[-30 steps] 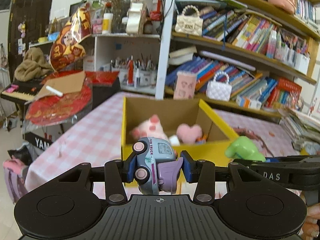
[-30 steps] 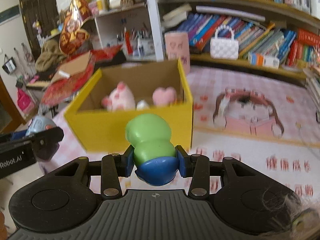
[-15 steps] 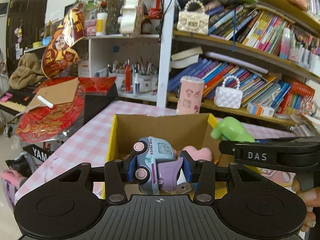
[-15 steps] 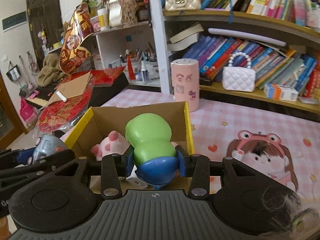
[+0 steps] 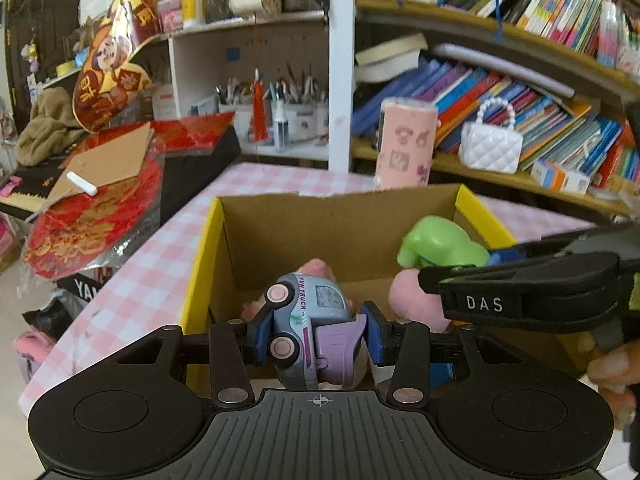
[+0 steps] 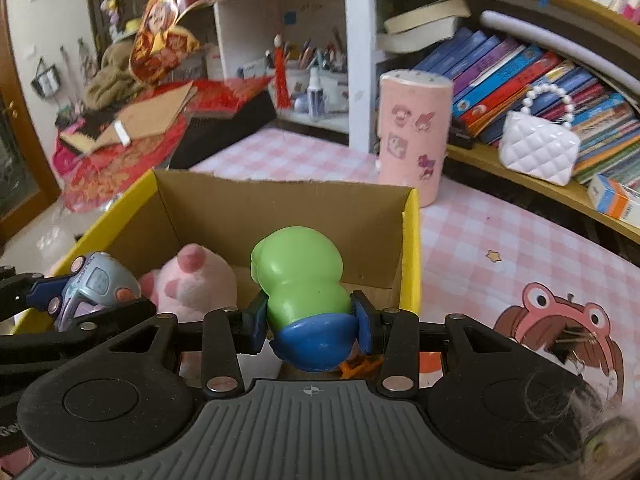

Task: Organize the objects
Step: 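Lower both toys into the yellow box and open both grippers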

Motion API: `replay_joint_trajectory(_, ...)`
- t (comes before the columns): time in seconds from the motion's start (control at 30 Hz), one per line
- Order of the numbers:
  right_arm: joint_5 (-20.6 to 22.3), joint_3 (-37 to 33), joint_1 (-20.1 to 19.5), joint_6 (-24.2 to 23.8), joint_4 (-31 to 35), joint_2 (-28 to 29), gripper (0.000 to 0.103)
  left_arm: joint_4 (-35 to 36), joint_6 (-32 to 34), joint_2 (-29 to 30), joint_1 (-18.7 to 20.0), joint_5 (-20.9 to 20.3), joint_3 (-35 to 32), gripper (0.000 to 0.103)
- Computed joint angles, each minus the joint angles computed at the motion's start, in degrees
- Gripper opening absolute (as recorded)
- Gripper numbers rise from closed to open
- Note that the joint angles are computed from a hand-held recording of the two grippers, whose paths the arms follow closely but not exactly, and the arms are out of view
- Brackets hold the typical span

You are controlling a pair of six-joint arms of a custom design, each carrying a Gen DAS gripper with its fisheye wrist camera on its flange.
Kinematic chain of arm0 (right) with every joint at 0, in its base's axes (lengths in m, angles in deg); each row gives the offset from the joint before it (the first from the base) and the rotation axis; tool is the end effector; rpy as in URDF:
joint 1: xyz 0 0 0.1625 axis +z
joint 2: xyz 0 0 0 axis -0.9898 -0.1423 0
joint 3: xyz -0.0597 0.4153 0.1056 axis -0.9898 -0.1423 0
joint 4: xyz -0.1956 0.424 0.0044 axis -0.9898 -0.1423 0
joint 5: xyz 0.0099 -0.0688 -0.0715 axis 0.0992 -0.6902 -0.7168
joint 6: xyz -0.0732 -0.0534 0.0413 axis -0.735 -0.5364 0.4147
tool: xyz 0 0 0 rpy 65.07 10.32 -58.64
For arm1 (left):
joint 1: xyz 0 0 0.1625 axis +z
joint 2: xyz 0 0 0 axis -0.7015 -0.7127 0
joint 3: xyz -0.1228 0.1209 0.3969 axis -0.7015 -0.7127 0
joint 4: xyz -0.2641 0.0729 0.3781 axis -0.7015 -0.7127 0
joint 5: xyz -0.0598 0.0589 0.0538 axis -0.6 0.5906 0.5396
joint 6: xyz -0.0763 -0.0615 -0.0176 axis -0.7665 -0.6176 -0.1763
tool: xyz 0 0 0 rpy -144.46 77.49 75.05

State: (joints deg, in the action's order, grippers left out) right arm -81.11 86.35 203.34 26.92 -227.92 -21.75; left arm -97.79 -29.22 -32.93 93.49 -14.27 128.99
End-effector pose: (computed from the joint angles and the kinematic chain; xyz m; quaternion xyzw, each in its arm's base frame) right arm 0.4280 -0.5312 -0.0149 0.3732 -0.8648 0.2616 0.2109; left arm -0.0863 -0.4378 0.3312 0.1150 0.8185 -0.4228 0.3715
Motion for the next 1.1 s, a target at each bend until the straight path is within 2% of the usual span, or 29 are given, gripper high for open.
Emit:
replay_joint_trajectory(0.17,0.49,-1.60,-0.02,-2.80,4.06,0.52,0.040,2.62,-1.33,1.98,1.33,-0.06,-1.22,0.043)
replay_joint_trajectory(0.43,-0.36,-2.02,0.11,-5.54,4.63,0.98,0.044,5.42,-3.68,2.04,2.26,-0.86,-1.49,0.044)
replay_joint_trajectory(0.53,0.06,-2.19,0.13,-5.38,5.75,0.87,0.055,6.51,-4.76,2.00,2.10,-0.08,-1.58,0.046)
replay_joint_trajectory(0.57,-0.58,-2.35,0.28,-4.97,5.60,0.98,0.060,5.99,-4.69,1.94,1.95,0.31,-1.44,0.048)
replay_joint_trajectory(0.63,-0.36,-2.19,0.20,-3.27,4.75,0.78,0.064,3.66,-3.38,1.56,1.57,0.40,-1.10,0.050)
replay_joint_trajectory(0.7,0.43,-1.72,0.06,-0.68,3.69,0.26,0.067,0.68,-1.69,1.31,0.91,1.01,-0.70,0.069)
replay_joint_trajectory(0.77,1.11,-1.06,0.14,1.32,2.03,-0.32,0.068,-5.01,2.20,1.48,-0.20,2.42,0.13,0.071)
replay_joint_trajectory(0.9,1.02,0.28,1.02,2.39,-2.65,-0.98,0.068,-7.60,4.23,-0.20,-2.08,3.53,0.96,0.077)
replay_joint_trajectory(1.1,-1.38,3.12,2.65,5.64,-7.76,-2.17,0.068,-4.58,1.30,-4.85,-5.24,5.88,3.24,0.081)
